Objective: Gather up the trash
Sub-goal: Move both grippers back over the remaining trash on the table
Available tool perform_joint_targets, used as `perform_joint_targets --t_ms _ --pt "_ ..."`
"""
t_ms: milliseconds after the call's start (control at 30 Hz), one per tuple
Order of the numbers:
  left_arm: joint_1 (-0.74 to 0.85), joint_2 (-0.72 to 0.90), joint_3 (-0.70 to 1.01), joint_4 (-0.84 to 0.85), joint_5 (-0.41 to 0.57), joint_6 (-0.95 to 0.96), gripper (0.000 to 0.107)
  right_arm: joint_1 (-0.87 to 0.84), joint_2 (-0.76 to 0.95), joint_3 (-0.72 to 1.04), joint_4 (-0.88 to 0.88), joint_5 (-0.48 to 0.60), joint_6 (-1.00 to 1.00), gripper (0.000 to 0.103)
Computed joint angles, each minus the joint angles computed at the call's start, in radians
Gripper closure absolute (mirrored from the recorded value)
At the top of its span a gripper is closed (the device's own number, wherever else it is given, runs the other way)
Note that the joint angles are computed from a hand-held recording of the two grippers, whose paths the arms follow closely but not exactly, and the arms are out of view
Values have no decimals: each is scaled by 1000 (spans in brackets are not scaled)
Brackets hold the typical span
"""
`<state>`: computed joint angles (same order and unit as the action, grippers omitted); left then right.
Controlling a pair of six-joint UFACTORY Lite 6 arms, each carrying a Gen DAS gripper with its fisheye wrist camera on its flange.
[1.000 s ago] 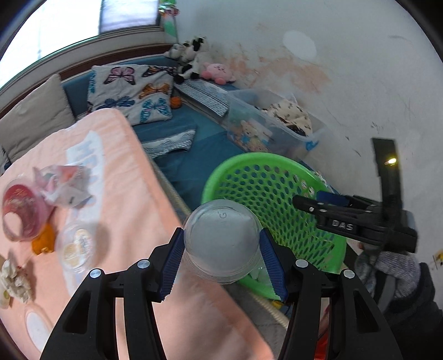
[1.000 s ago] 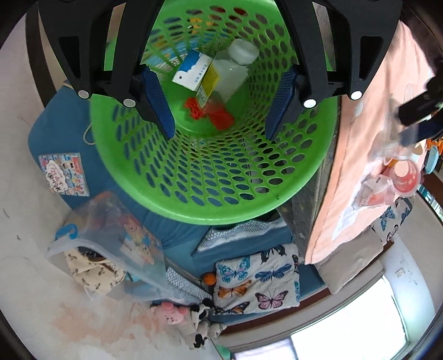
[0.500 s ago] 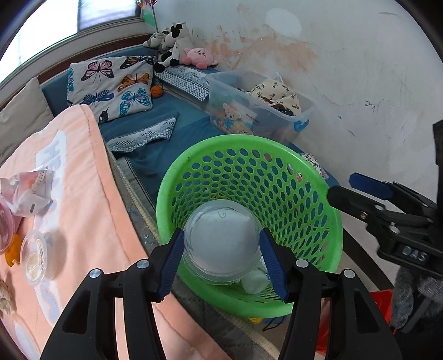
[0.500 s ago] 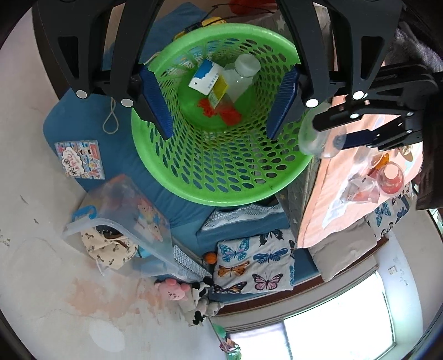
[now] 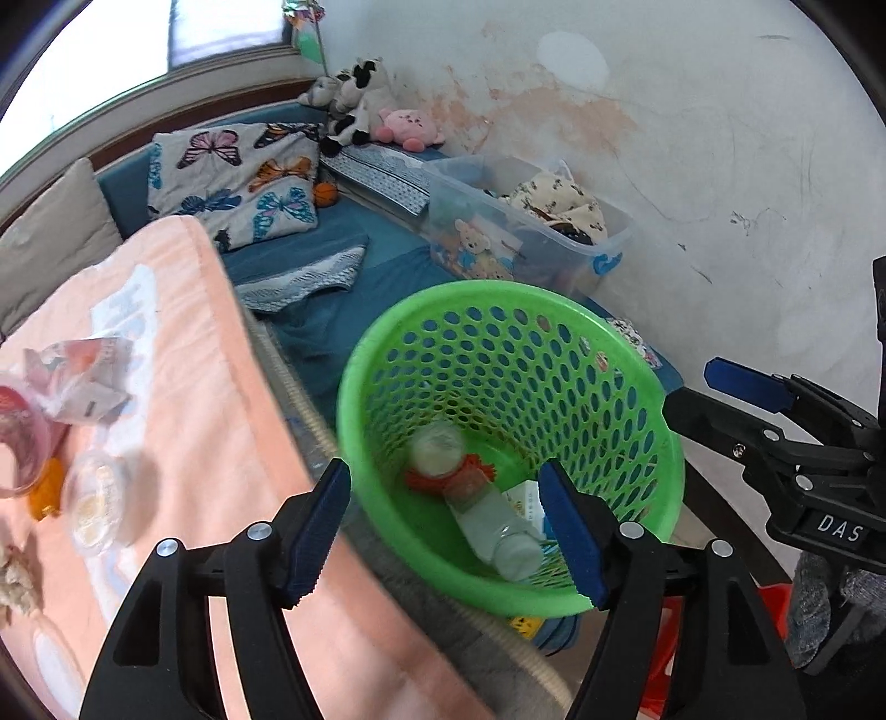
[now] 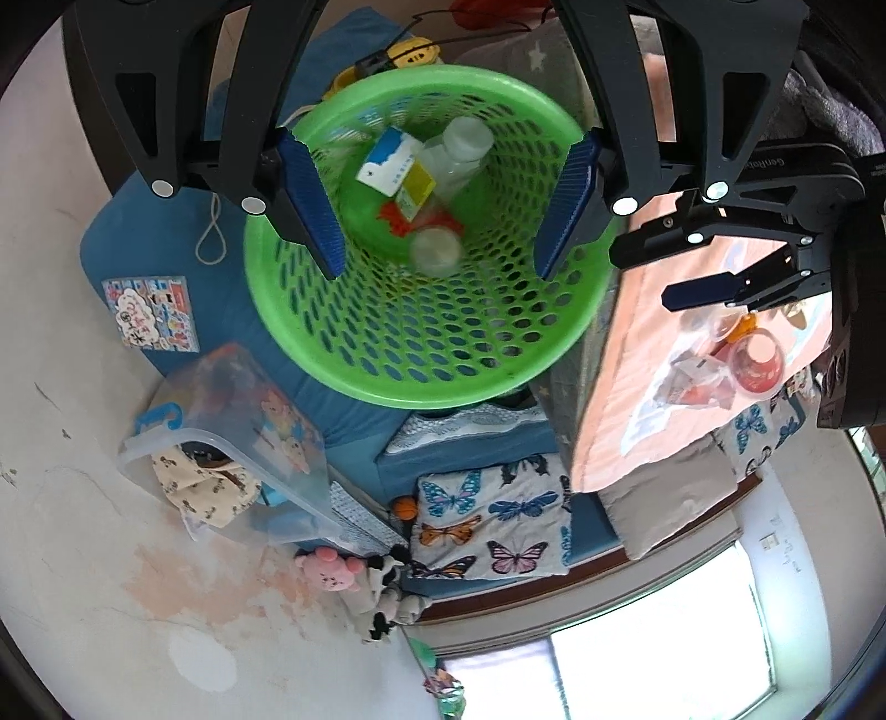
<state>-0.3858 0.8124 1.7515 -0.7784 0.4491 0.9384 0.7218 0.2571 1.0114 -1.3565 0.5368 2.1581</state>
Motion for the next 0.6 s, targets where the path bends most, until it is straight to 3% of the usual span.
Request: perform_joint_targets --t_ms 300,600 --pt "170 -196 -242 -184 -41 232 34 63 149 226 76 7 -124 31" --pt "415 -260 -353 -303 -61 434 32 99 431 627 262 -16 -405 29"
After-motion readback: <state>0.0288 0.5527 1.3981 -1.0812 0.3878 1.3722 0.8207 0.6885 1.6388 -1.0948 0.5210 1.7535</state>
